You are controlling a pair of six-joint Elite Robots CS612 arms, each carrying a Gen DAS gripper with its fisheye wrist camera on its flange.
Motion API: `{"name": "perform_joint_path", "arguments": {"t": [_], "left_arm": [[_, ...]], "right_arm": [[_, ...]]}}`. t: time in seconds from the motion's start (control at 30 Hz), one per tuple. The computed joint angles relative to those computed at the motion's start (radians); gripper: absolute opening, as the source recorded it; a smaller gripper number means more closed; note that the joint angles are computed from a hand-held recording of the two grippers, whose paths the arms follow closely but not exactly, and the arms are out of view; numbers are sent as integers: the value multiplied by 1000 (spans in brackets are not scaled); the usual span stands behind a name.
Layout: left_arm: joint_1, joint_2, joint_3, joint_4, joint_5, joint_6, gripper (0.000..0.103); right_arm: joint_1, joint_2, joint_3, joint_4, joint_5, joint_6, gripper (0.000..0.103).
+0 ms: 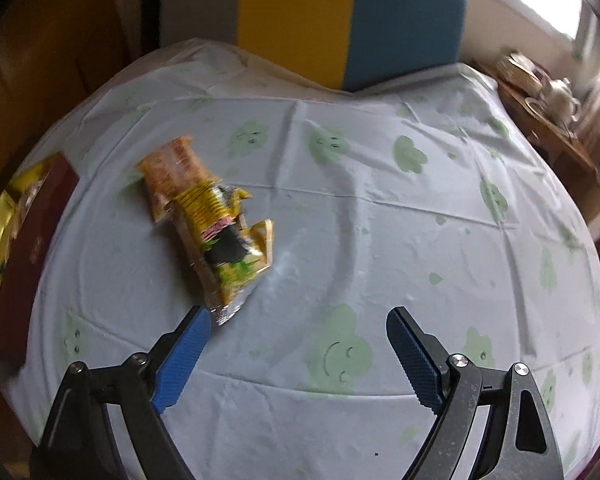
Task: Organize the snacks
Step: 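Move the left tool to the orange bread packet and close on it, then hold the bread packet in the left tool while the right tool grasps the yellow packet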
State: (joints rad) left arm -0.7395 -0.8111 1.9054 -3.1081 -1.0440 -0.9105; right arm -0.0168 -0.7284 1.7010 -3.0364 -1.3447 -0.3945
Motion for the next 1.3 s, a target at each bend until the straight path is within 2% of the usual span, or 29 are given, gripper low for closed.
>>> {"name": "perform_joint_path", "arguments": {"t": [0.1, 0.23, 0.47, 0.57, 0.67, 0.77, 0.87, 0.93, 1.07, 1.13, 1.3], "left_arm": [[4, 11, -22, 4, -21, 21, 40], [16, 30, -59, -4, -63, 49, 40], [70, 91, -190, 27, -157, 85, 46], [93, 121, -255, 71, -167, 71, 51], [132, 159, -336, 135, -237, 18, 52], [162, 196, -404, 170, -298, -31, 60], [182, 229, -470, 229, -331, -79, 62], [191, 247, -510, 264, -341, -88, 69], [199, 279, -580, 331, -320, -109, 72], [203, 294, -616, 384, -317, -106, 78], [205, 322, -672, 468, -293, -143, 78]], "right_arm": [[-7, 1, -8, 19, -1, 52, 91], [-12, 3, -14, 37, 4, 74, 91], [-14, 4, -18, 42, 8, 86, 91], [-16, 1, -15, 32, 18, 88, 91], [-20, -4, -11, 25, 35, 90, 91], [-24, -8, -7, 19, 57, 97, 92], [-27, -12, -7, 28, 78, 100, 92], [-27, -12, -8, 33, 85, 98, 92], [-30, -14, -11, 51, 103, 103, 92], [-32, -14, -11, 53, 110, 107, 92], [-33, -15, -13, 62, 120, 106, 93]]}}
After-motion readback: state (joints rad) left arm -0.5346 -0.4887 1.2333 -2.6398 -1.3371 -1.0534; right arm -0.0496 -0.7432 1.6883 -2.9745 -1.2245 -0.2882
